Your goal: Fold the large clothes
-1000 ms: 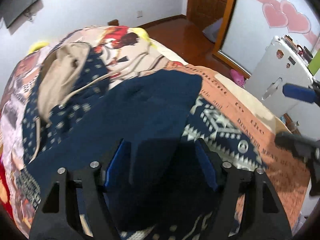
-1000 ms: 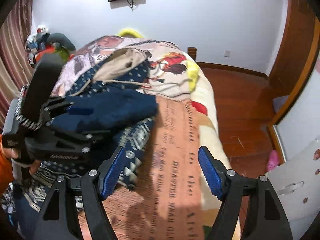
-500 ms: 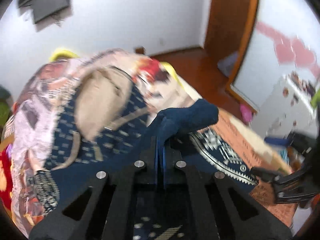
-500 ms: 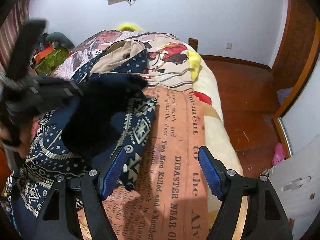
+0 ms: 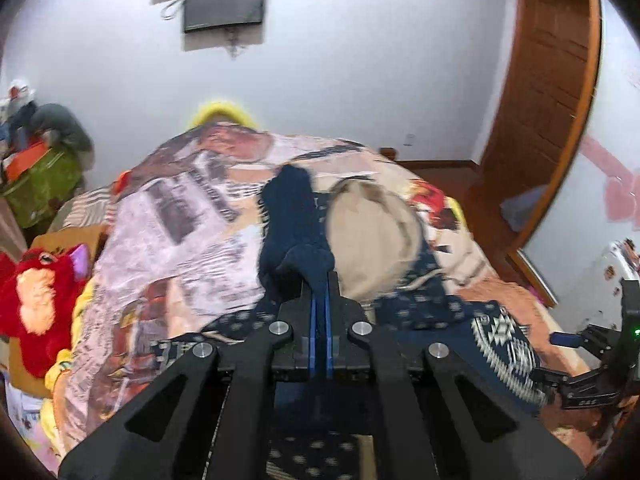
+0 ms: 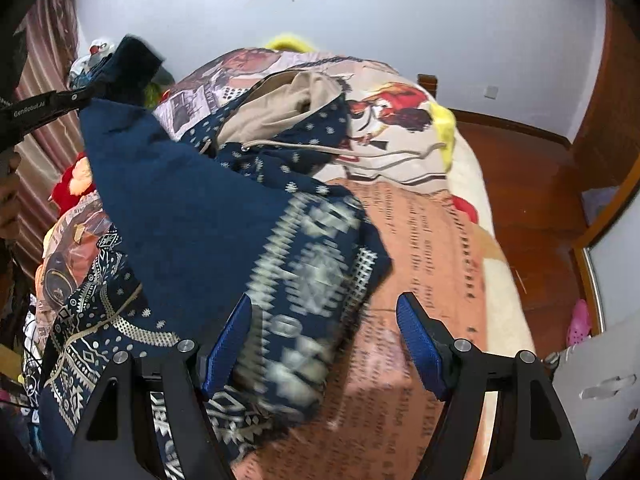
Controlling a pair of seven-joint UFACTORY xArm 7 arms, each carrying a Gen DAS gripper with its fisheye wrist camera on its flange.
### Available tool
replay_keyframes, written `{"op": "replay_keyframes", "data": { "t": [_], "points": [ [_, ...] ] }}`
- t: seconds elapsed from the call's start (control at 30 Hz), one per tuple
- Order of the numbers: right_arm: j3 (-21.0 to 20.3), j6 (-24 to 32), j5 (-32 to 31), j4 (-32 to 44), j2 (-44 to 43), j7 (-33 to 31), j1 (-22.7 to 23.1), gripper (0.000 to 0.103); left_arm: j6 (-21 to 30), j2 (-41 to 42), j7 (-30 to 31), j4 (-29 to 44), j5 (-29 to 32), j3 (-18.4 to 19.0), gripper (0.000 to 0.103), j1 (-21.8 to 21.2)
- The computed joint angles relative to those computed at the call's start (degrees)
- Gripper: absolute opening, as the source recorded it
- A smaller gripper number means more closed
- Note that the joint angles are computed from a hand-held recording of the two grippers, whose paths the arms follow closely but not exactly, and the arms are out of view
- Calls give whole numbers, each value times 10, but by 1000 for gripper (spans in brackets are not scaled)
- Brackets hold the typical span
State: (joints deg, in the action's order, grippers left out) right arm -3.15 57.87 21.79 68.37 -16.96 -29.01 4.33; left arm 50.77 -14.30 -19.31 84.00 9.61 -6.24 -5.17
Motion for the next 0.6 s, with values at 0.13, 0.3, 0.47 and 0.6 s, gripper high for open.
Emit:
{"op": "replay_keyframes", "data": {
  "t": [0.13,0.3,0.47,0.6],
  "points": [
    [16,11,-16,11,25,17,5,73,4,-13,33,-47,-55,35,2,6],
    [33,11,-51,10,45,42,8,73,23,-17,64,-98,-78,53,2,23],
    [35,12,-60,13,51,50,9,73,66,-21,91,-133,-91,66,3,41],
    [35,15,-66,16,55,55,9,73,132,-22,118,-132,-118,80,7,52]
  ]
}}
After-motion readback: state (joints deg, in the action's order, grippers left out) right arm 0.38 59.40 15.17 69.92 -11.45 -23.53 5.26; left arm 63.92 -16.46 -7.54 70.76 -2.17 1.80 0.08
